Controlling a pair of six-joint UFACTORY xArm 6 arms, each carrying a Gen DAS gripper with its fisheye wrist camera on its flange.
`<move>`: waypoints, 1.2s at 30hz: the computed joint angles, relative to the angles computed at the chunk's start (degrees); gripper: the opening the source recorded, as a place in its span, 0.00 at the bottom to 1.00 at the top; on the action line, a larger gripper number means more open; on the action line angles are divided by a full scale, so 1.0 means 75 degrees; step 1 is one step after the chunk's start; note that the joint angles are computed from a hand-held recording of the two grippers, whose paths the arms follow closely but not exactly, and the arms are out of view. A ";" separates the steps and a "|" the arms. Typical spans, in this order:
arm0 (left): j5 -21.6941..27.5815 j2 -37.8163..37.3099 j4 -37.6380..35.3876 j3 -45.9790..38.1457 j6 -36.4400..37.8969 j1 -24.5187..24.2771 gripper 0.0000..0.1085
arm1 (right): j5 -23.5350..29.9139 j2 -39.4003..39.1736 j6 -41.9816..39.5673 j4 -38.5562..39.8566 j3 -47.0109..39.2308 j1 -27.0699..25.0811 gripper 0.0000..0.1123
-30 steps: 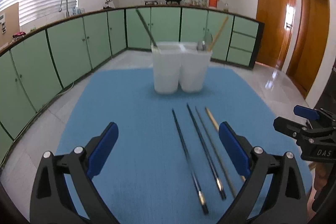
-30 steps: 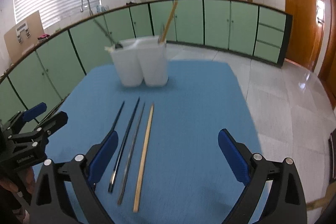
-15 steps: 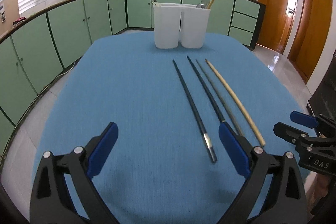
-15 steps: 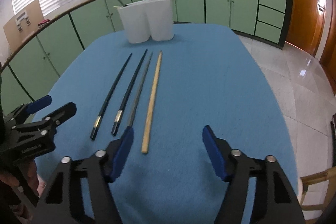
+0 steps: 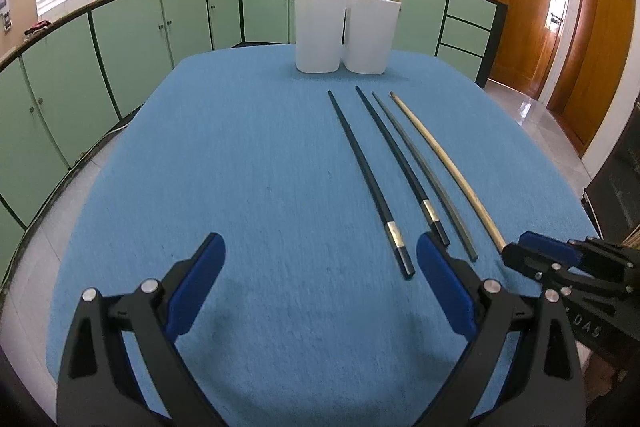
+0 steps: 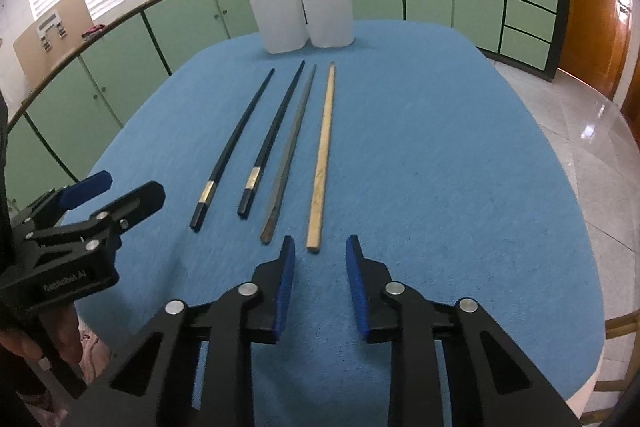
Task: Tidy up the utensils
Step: 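Grasp the remaining wooden chopstick with the right tool while the left tool lowers over a black chopstick, then close the left tool on the black chopstick with the metal band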
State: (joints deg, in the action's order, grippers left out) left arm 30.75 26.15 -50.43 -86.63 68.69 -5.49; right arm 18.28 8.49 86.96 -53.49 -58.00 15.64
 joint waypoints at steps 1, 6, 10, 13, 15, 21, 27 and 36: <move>0.0004 0.0000 -0.0002 0.0008 -0.0002 -0.0008 0.86 | -0.0004 0.0038 -0.0051 0.0038 -0.0029 0.0003 0.21; 0.0008 0.0003 -0.0007 0.0033 -0.0034 -0.0030 0.86 | 0.0198 0.0184 -0.0134 0.0001 -0.0199 0.0051 0.16; 0.0016 -0.0011 -0.0027 0.0062 -0.0039 -0.0057 0.86 | 0.0293 0.0279 0.0025 -0.0196 -0.0300 0.0096 0.14; 0.0028 -0.0021 -0.0049 0.0085 -0.0038 -0.0091 0.86 | 0.0302 0.0348 0.0009 -0.0231 -0.0374 0.0114 0.09; 0.0035 -0.0035 -0.0077 0.0112 -0.0037 -0.0107 0.86 | 0.0367 0.0350 0.0010 -0.0276 -0.0388 0.0139 0.06; 0.0283 -0.0004 0.0011 0.0104 -0.0173 -0.0154 0.72 | 0.0726 0.0282 0.0137 -0.0374 -0.0392 0.0162 0.06; 0.0151 0.0012 0.0106 0.0199 -0.0320 -0.0354 0.58 | 0.0473 0.0096 0.0343 -0.0417 -0.0119 -0.0036 0.06; -0.0173 -0.0145 0.0207 0.0581 -0.0567 -0.0499 0.41 | 0.0225 0.0060 0.0549 -0.0536 -0.0016 -0.0128 0.06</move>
